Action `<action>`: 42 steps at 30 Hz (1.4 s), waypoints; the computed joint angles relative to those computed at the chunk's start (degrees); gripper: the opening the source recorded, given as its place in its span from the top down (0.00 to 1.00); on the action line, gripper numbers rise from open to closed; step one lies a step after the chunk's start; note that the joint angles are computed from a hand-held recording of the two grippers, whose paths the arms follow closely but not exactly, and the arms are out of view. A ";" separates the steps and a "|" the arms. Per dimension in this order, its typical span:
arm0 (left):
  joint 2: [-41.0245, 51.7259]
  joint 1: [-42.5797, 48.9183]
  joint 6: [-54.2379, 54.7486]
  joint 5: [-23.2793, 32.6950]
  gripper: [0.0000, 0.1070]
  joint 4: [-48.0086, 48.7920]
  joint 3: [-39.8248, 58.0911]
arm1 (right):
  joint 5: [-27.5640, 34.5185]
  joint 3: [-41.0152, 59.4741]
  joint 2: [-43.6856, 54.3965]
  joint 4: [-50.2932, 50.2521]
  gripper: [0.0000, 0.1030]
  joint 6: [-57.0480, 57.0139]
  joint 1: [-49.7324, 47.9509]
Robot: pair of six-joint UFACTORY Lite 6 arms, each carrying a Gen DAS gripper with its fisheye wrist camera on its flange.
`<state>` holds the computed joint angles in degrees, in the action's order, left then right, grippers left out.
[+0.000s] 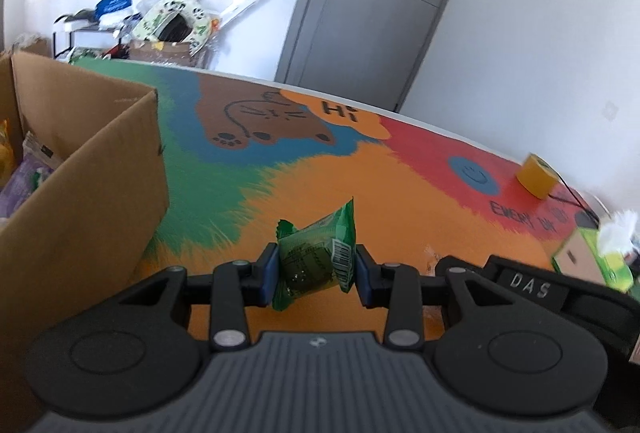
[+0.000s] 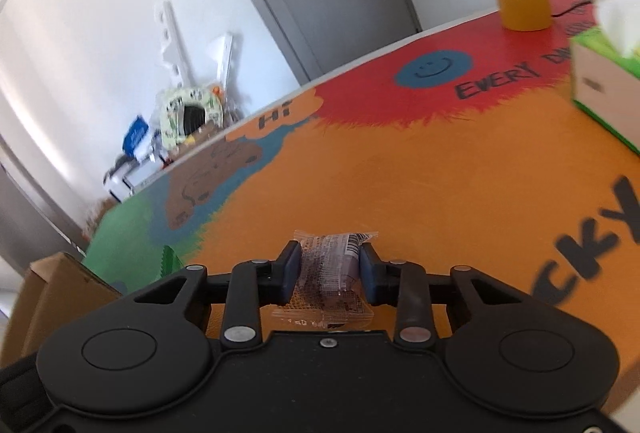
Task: Organize snacks
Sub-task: 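Carry both snacks over the cardboard box and open both tools to drop them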
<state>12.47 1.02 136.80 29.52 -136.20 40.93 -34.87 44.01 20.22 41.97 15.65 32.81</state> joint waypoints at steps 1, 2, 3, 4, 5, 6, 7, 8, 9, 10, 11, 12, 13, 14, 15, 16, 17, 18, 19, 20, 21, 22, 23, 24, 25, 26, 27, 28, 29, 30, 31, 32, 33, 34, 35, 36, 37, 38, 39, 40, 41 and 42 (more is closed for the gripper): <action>-0.96 0.15 -0.37 0.06 0.65 0.96 -0.76 | -1.60 -2.04 -1.51 0.64 0.68 1.17 1.06; -2.22 0.31 -0.64 0.03 0.65 1.72 -1.72 | -2.56 -3.15 -2.49 1.18 0.68 1.63 1.72; -3.44 0.47 -0.72 0.02 0.65 2.27 -2.67 | -3.63 -4.39 -3.60 2.10 0.68 1.82 2.66; -4.72 0.79 -1.08 0.14 0.65 3.20 -3.53 | -4.65 -5.56 -4.78 3.18 0.68 1.79 3.70; -5.69 1.07 -1.39 0.19 0.65 3.97 -3.99 | -5.47 -6.30 -5.65 4.16 0.68 1.64 4.52; -7.01 1.45 -1.49 0.29 0.65 4.48 -4.83 | -6.34 -7.38 -6.83 4.78 0.68 1.88 5.56; -8.18 1.84 -1.90 0.42 0.65 5.24 -5.45 | -6.80 -7.89 -7.55 5.03 0.68 1.97 6.03; -9.71 2.32 -2.55 0.57 0.65 6.44 -6.33 | -7.14 -8.20 -8.29 5.91 0.68 1.54 6.67; -10.58 2.69 -3.17 0.66 0.65 7.48 -6.63 | -7.72 -8.65 -9.00 6.94 0.68 1.06 7.51; -11.95 3.14 -3.66 0.79 0.65 8.42 -7.42 | -8.19 -8.96 -9.72 8.00 0.68 0.31 8.38; -12.97 3.41 -4.08 0.75 0.65 9.05 -7.87 | -8.52 -9.21 -10.35 8.59 0.68 -0.09 8.95; -13.55 3.96 -4.71 0.94 0.65 10.05 -8.02 | -9.08 -9.66 -11.16 9.40 0.68 -0.40 9.85; -14.37 4.33 -5.23 1.06 0.65 10.88 -8.42 | -9.66 -10.19 -12.02 9.98 0.68 -0.43 10.67; -15.38 4.89 -6.12 1.26 0.65 12.15 -8.86 | -9.99 -10.64 -12.75 10.05 0.69 -0.15 11.14; -16.44 5.59 -7.10 1.54 0.65 13.52 -9.33 | -10.36 -10.93 -13.31 10.34 0.69 -0.14 11.85; -17.41 6.26 -8.15 1.79 0.65 14.86 -9.70 | -10.78 -11.32 -13.97 10.76 0.69 -0.47 12.52; -18.13 6.99 -9.40 2.10 0.65 16.37 -9.80 | -11.28 -11.64 -14.52 11.57 0.69 -1.00 13.34; -18.92 7.59 -10.61 2.32 0.65 17.70 -9.97 | -11.74 -11.75 -15.08 12.46 0.69 -1.80 14.16; -19.79 8.40 -11.99 2.70 0.65 19.30 -10.16 | -12.02 -11.67 -15.51 13.47 0.69 -2.65 14.98; -20.61 9.38 -13.72 3.28 0.65 21.40 -10.21 | -12.28 -11.48 -15.88 14.54 0.69 -3.50 15.84; -21.22 10.30 -15.46 3.83 0.65 23.38 -10.10 | -12.45 -11.33 -16.19 15.23 0.69 -4.22 16.40; -22.10 11.19 -16.90 4.41 0.65 24.98 -10.20 | -12.73 -11.23 -16.53 16.13 0.69 -5.04 17.13; -23.03 12.26 -18.04 5.13 0.65 26.48 -10.26 | -12.99 -11.06 -16.88 16.92 0.69 -5.90 17.76; -23.60 13.24 -18.99 5.82 0.65 27.80 -10.12 | -13.25 -10.75 -17.22 17.60 0.69 -6.87 18.29; -24.40 14.63 -20.31 6.82 0.65 29.61 -10.04 | -13.59 -10.35 -17.37 18.51 0.69 -7.80 18.98; -25.13 16.07 -21.57 7.84 0.65 31.36 -9.99 | -13.83 -9.82 -17.47 19.30 0.69 -8.75 19.56; -25.59 17.30 -22.59 8.68 0.65 32.69 -9.67 | -13.97 -9.25 -17.55 19.79 0.69 -9.66 20.00; -25.88 18.46 -23.35 9.48 0.65 33.71 -9.38 | -14.11 -8.71 -17.47 20.08 0.69 -10.39 20.41; -26.12 19.42 -23.84 10.16 0.65 34.38 -9.23 | -14.36 -8.29 -17.34 20.30 0.69 -10.97 20.87; -26.21 20.52 -24.55 10.93 0.65 35.19 -8.86 | -14.24 -7.58 -17.03 20.45 0.69 -11.68 21.03; -26.28 21.55 -25.17 11.68 0.65 35.91 -8.55 | -14.11 -6.77 -16.65 20.86 0.69 -12.55 21.31; -26.37 22.67 -25.64 12.45 0.65 36.65 -8.35 | -14.11 -6.24 -16.51 21.14 0.69 -13.29 21.60; -26.30 23.71 -25.95 13.14 0.65 37.20 -8.02 | -14.16 -5.53 -16.21 21.27 0.69 -14.09 21.88; -26.15 24.71 -26.24 13.83 0.65 37.78 -7.66 | -14.35 -5.01 -16.06 21.68 0.69 -14.75 22.33; -26.14 25.90 -26.58 14.62 0.65 38.42 -7.47 | -14.45 -4.32 -15.81 22.20 0.69 -15.49 22.75; -25.89 26.67 -26.92 15.07 0.65 38.78 -7.07 | -14.35 -3.50 -15.47 22.42 0.69 -16.26 22.85; -25.48 27.80 -27.36 15.83 0.65 39.42 -6.46 | -14.49 -2.79 -15.21 22.91 0.69 -17.20 23.26; -25.15 29.01 -27.59 16.76 0.65 40.11 -6.04 | -14.56 -2.03 -14.92 23.15 0.69 -18.12 23.52; -24.71 30.01 -27.75 17.57 0.65 40.53 -5.50 | -14.62 -1.52 -14.72 23.17 0.69 -18.76 23.71; -24.26 31.33 -27.76 18.61 0.65 41.01 -5.02 | -14.68 -0.73 -14.35 23.58 0.69 -19.65 24.07; -23.82 32.40 -27.74 19.44 0.65 41.36 -4.43 | -14.49 0.26 -13.77 23.65 0.69 -20.39 24.12; -23.27 33.13 -27.80 20.17 0.65 41.69 -3.88 | -14.33 1.37 -13.11 24.08 0.69 -21.21 24.25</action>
<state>-10.80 34.16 109.00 49.68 -94.52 37.04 -49.20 45.38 7.12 66.05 -5.56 57.06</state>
